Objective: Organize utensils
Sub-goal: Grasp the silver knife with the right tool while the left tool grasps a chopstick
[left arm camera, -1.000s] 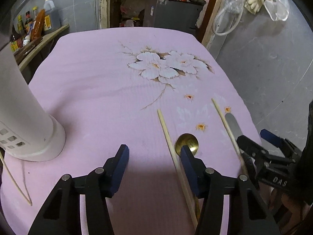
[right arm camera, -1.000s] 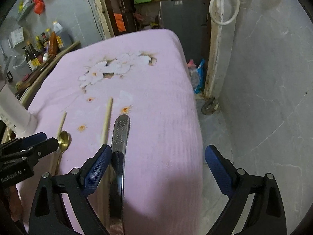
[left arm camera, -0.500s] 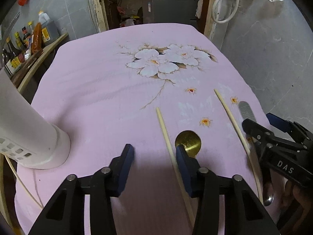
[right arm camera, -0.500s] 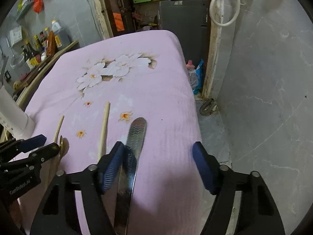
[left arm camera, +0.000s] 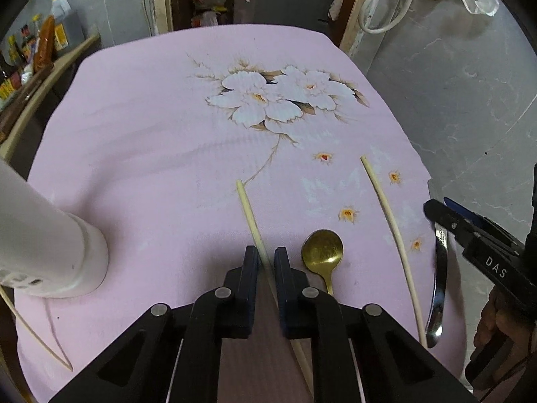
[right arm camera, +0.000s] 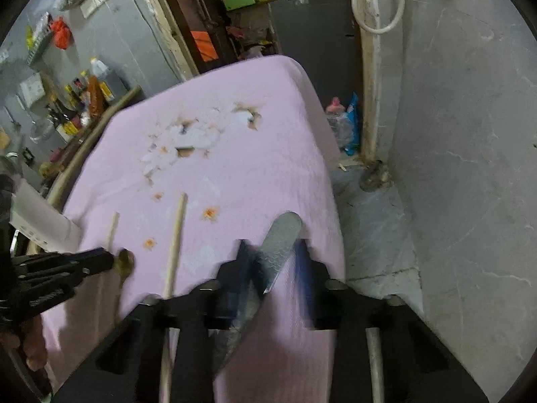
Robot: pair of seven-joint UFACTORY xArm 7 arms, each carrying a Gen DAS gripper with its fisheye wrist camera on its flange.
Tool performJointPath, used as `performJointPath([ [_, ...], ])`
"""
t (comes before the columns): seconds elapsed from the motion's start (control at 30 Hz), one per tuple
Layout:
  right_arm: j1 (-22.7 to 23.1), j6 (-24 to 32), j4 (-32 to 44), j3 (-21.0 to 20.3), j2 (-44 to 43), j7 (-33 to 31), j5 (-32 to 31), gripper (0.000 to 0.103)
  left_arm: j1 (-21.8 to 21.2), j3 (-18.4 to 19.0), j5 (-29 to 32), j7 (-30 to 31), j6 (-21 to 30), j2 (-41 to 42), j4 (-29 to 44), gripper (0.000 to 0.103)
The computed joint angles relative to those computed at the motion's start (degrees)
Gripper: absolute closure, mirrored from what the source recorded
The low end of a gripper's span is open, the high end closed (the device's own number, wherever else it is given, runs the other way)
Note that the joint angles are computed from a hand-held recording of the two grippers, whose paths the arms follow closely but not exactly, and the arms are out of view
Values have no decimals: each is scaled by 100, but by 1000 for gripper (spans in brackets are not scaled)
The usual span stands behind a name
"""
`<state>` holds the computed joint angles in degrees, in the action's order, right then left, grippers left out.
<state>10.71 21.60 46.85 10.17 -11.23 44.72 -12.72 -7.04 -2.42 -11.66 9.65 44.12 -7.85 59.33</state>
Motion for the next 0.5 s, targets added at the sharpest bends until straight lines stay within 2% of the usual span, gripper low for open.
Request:
performJointPath([
  [0.2, 276, -303, -83, -215, 14, -449, 924, 100, 21, 27, -62, 7, 247, 100, 190, 95],
  [0.3, 502, -469, -177, -340, -52, -843, 1589, 102, 69, 113, -396, 74, 435, 125, 268, 97],
  [0.37, 527, -485, -209, -288, -128, -896, 1709, 102, 118, 146, -533, 58, 490, 66, 250, 97],
  [0.5, 475, -498, -254, -98, -357, -796, 1556, 102, 157, 217, -716, 237, 459, -232, 120, 97],
])
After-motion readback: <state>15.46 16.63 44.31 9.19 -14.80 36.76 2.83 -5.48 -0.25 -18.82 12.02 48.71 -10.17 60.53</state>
